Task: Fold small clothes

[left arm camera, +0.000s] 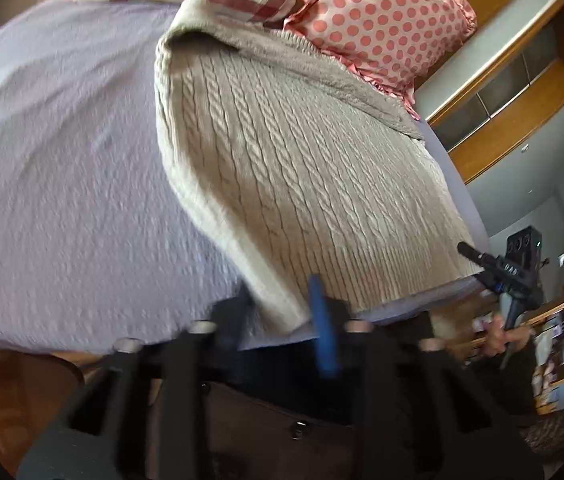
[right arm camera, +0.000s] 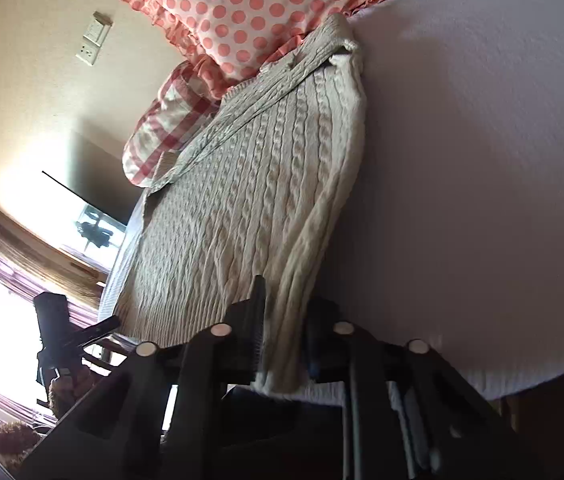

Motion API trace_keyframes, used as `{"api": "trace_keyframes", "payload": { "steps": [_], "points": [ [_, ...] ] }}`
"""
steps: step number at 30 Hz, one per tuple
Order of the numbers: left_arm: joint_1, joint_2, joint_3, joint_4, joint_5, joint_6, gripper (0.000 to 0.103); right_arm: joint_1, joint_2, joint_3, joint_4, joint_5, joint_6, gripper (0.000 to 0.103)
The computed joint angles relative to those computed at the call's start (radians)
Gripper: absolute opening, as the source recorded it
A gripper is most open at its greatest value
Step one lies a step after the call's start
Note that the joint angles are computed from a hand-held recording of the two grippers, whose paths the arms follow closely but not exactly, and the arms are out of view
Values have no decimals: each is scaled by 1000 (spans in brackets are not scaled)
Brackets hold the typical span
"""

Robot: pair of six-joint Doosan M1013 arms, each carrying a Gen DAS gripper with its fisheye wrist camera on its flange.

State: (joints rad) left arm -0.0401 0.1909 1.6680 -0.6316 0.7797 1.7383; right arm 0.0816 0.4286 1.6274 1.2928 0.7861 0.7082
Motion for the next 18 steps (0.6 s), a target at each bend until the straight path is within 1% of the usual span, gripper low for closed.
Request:
{"api": "trace_keyframes", "payload": {
  "steps": [2, 3, 5, 6, 9, 11, 12, 14, 16, 18],
  "points": [
    [6, 5, -1, -28, -5, 5, 12, -1, -3, 13, 52, 1, -40, 11],
    [10, 8, -8, -43, -1, 13, 11, -5, -4, 17, 90, 14, -64, 11],
    [26, 8, -18, -104, -8, 67, 11, -18, -9, 25, 229, 49, -157, 10],
    [32, 5, -25, -122, -26, 86, 11, -24, -15, 25, 299, 62, -208, 9],
    [50, 10, -62, -146, -82, 114, 11, -32, -17, -4, 430, 85, -302, 9],
    [60, 35, -113, -121, -108, 87, 10, -32, -1, -51, 482, 91, -322, 8],
    [62, 55, -148, -92, -118, 54, 10, -32, 10, -81, 494, 88, -319, 8],
    [68, 111, -240, -27, -120, -19, 10, -28, 50, -171, 502, 72, -295, 8],
    [67, 183, -355, 74, -110, -113, 10, -21, 100, -274, 475, 30, -234, 8],
    [65, 245, -451, 156, -96, -190, 10, -8, 166, -397, 421, -24, -127, 8]
  ]
}}
